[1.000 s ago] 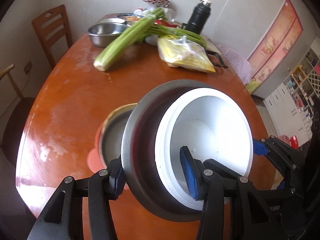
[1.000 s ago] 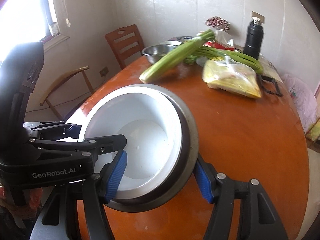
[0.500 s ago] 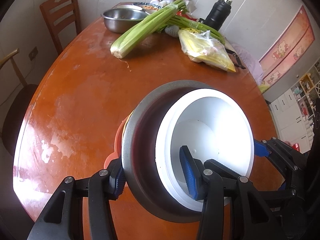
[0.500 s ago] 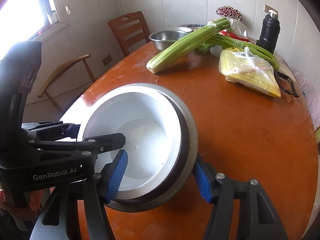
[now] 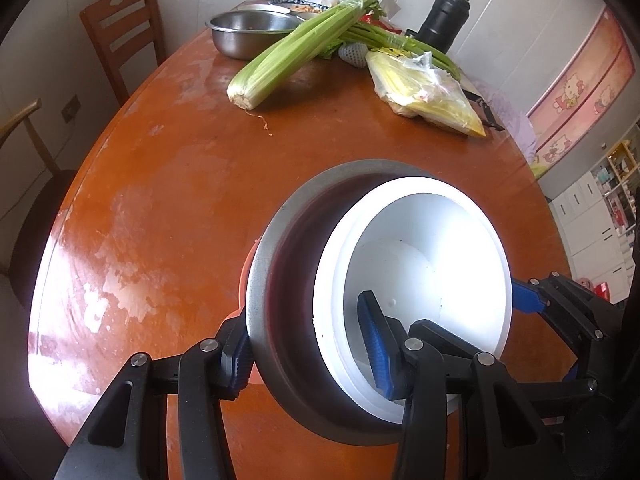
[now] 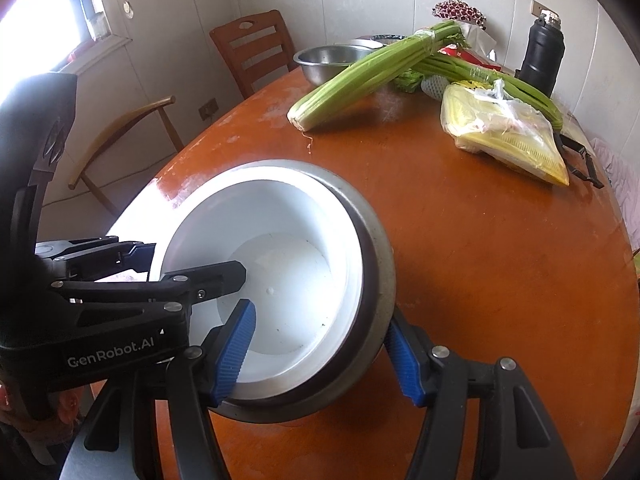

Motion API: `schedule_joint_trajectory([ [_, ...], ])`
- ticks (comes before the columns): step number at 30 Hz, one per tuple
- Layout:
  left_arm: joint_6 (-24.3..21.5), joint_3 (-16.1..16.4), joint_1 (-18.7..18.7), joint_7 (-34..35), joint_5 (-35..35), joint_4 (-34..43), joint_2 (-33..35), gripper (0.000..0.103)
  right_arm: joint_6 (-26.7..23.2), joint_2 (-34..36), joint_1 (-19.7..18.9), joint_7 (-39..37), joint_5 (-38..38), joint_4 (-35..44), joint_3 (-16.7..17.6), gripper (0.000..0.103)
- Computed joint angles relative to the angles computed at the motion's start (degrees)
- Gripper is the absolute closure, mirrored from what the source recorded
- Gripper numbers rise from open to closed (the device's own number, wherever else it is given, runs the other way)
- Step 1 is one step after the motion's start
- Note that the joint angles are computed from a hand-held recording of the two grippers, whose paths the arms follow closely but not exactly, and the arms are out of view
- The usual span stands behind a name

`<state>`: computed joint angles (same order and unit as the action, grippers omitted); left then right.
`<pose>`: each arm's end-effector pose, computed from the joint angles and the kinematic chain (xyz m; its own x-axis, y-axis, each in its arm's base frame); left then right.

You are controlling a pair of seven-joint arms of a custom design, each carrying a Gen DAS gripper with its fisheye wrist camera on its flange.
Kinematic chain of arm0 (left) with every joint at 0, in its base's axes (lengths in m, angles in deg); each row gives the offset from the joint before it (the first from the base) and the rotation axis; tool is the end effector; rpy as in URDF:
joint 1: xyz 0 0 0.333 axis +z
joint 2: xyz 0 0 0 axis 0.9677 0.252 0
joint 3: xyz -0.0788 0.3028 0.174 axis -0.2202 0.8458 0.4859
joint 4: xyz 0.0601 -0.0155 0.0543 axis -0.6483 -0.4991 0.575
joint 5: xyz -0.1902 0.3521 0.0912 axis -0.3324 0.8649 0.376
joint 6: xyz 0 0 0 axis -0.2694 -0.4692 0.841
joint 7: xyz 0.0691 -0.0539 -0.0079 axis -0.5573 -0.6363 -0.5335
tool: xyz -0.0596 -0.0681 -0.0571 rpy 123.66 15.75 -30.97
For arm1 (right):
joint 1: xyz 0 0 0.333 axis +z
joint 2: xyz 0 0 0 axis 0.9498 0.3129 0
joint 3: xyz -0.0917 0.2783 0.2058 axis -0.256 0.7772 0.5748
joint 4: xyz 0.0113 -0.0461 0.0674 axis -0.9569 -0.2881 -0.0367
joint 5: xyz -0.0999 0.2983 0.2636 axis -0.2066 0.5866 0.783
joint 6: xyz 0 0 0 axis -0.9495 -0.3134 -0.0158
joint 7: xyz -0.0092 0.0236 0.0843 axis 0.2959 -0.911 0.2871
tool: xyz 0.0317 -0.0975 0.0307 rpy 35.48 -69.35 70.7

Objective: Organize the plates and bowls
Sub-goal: 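Lift the bowl stack with the left gripper and carry it toward the plates, then lower the bowl stack onto the plate stack and open the left gripper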

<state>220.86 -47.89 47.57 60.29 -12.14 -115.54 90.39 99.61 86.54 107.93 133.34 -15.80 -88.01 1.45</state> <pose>0.5861 -0.4095 0.3243 -0.1192 -0.9641 0.2371 -0.8983 0.0030 -0.4395 0.5845 0.4309 0.3161 0.3353 -0.9368 -0.0998 -0.8179 -0.2369 -0.5244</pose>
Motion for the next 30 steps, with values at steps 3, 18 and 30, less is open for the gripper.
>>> schedule_joint_trajectory([
  [3, -0.32, 0.57, -0.50, -0.41, 0.57, 0.13, 0.04, 0.056, -0.45, 0.36, -0.26, -0.32, 0.32, 0.45, 0.34, 0.039],
  [18, -0.97, 2.10, -1.66, -2.88, 3.71, 0.47, 0.20, 0.053, -0.94, 0.80, 0.71, 0.55, -0.23, 0.96, -0.68, 0.039],
  [30, -1.33, 2.23, -1.83, -3.57, 4.63, 1.01, 0.65, 0.053, -1.38, 1.00, 1.50, 2.26, -1.89, 1.15, -1.74, 0.039],
])
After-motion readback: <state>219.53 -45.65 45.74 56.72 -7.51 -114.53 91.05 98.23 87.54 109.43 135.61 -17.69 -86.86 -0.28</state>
